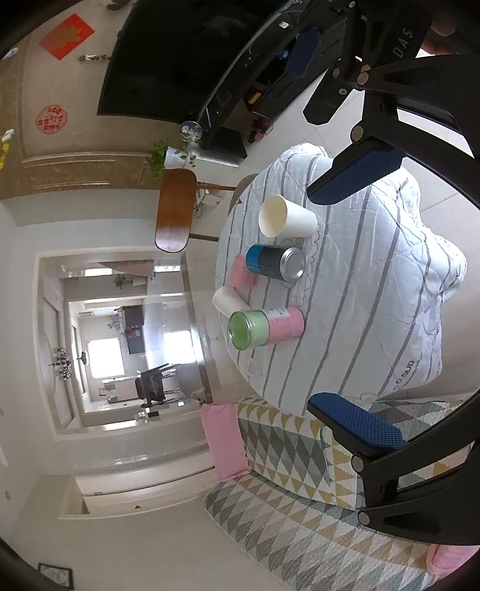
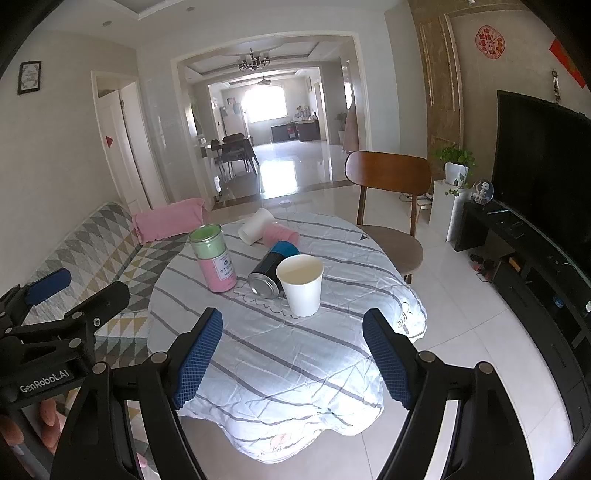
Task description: Flip cup upright
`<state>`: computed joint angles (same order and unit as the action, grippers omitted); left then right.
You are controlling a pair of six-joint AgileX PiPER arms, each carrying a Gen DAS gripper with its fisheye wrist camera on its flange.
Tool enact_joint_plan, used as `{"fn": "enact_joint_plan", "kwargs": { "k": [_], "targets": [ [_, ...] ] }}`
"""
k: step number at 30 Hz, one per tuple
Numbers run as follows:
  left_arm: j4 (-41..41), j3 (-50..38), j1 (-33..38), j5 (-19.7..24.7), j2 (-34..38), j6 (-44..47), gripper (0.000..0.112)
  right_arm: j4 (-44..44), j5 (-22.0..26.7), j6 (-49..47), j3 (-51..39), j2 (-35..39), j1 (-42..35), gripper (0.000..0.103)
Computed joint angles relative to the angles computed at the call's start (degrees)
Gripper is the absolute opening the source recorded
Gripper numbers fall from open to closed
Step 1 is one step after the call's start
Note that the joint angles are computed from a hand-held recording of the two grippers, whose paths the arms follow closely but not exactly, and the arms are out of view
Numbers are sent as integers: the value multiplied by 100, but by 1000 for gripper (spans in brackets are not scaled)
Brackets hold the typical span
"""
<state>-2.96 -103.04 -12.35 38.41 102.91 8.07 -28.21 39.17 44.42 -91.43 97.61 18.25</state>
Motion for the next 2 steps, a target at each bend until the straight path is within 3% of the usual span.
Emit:
{"fn": "enact_joint_plan", "kwargs": {
  "k": [2],
  "targets": [
    [25, -110, -8, 33, 104, 9, 103, 101, -1, -106, -68, 66, -52, 80]
  ]
}}
